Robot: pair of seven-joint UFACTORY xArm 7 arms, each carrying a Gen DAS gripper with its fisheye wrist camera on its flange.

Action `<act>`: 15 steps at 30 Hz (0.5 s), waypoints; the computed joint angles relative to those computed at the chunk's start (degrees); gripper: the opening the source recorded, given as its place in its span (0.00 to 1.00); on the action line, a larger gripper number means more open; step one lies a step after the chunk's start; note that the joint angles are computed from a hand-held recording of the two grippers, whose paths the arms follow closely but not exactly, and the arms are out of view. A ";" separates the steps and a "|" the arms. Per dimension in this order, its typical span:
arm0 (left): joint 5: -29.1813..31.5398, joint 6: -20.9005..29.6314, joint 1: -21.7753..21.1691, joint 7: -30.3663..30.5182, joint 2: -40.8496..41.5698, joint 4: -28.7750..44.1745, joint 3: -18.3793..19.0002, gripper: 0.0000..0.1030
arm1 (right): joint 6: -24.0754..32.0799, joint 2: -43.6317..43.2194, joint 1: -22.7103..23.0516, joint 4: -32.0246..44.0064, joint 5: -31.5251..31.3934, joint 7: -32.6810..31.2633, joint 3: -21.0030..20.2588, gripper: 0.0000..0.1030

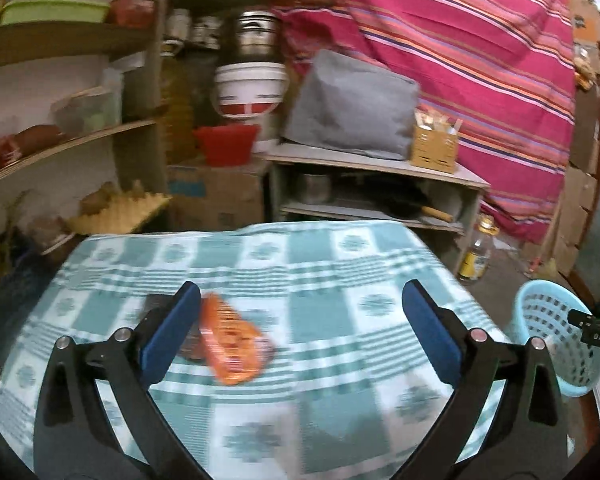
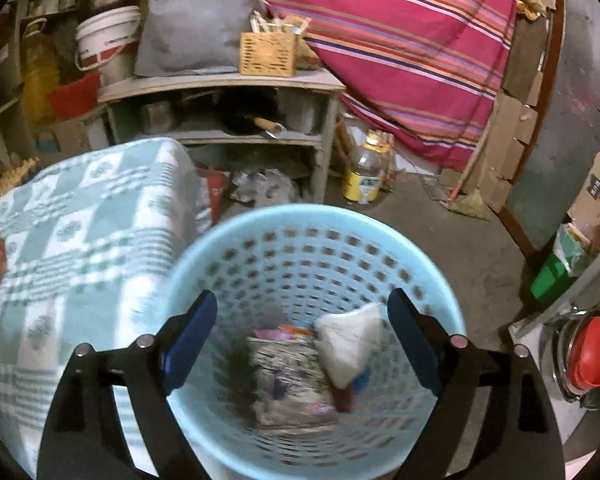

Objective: Collect trash
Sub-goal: 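Move both open tools back over the black pad and orange bag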

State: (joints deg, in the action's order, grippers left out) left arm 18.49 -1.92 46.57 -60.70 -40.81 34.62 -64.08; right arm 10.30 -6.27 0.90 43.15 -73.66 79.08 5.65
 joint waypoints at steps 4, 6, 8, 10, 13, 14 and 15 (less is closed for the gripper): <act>0.24 -0.79 -2.34 1.76 -0.98 -4.81 5.97 0.95 | -0.43 2.05 2.53 2.76 -3.06 4.66 1.86 0.83; 0.35 -0.91 -2.73 2.58 -1.59 -6.71 7.80 0.95 | -0.23 3.66 4.61 4.68 -5.28 7.33 2.57 0.83; 0.37 -1.31 -3.13 3.43 -2.02 -8.74 9.70 0.95 | 0.15 5.05 6.72 6.18 -6.65 8.83 2.67 0.84; 0.25 -1.76 -3.55 4.37 -2.22 -10.66 11.48 0.95 | 0.71 6.68 9.05 7.95 -7.80 10.01 2.85 0.84; 0.09 -2.34 -3.32 6.14 -2.11 -13.19 13.45 0.95 | 1.09 8.88 12.20 10.28 -8.63 10.93 2.66 0.84; 0.03 -2.54 -3.17 6.79 -1.75 -13.69 13.92 0.95 | 1.22 9.57 13.10 11.01 -8.65 11.08 2.50 0.84; -0.14 -2.95 -2.94 7.24 -1.63 -14.19 14.10 0.95 | 1.31 10.54 14.11 12.03 -8.55 11.23 2.50 0.84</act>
State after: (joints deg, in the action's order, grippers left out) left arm 18.35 -4.86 43.63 -53.46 -42.44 20.42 -49.98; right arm 11.61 4.27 15.01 55.17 -82.20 90.30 8.15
